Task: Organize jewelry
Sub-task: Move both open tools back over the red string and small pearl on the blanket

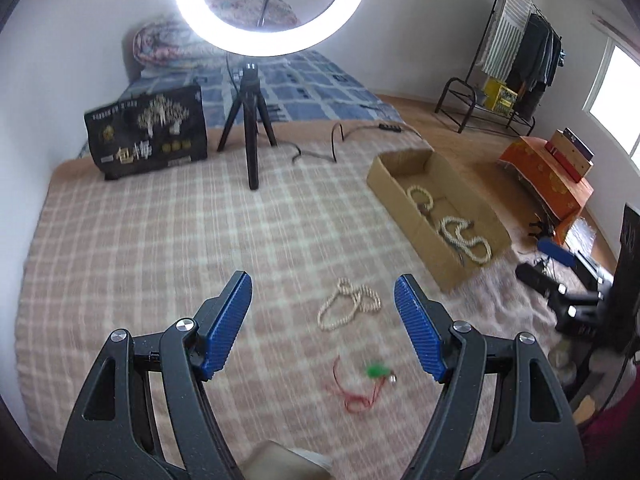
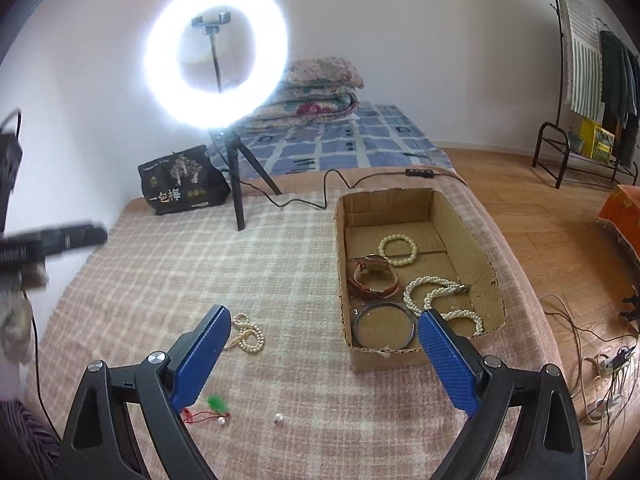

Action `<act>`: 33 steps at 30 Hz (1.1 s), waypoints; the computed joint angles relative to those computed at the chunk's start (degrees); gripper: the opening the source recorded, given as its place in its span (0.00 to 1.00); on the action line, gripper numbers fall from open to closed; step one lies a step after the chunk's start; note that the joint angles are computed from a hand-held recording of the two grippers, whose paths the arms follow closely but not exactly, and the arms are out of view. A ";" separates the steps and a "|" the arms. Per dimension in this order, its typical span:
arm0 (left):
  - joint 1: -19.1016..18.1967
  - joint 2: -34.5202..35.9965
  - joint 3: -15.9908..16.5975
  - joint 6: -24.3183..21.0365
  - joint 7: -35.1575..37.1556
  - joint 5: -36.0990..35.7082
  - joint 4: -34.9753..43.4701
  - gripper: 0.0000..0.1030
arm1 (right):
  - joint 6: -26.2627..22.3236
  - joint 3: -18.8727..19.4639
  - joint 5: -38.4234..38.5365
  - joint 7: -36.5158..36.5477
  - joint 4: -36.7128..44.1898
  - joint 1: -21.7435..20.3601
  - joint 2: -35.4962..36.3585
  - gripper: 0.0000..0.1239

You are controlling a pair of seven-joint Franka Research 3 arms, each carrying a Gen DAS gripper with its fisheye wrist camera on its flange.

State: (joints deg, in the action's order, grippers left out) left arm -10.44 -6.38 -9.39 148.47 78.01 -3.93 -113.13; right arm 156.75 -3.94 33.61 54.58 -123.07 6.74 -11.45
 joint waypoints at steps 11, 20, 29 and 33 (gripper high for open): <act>-4.01 -3.66 1.78 -3.32 15.19 -14.95 -7.55 0.74 | -2.73 0.07 -2.23 -1.21 -5.72 0.44 -4.02 0.77; -4.94 -1.80 0.35 -7.54 20.82 -16.61 -8.66 0.65 | -10.40 0.60 -6.17 1.58 -4.48 -0.57 -1.45 0.64; -4.92 0.79 -1.88 -7.68 20.89 -11.21 -8.93 0.59 | -14.42 1.23 -7.51 1.67 -3.50 -0.87 1.49 0.50; -4.81 2.10 -2.42 -7.70 19.90 -8.89 -8.27 0.59 | -14.97 1.59 -8.26 2.05 -2.92 -0.96 2.85 0.47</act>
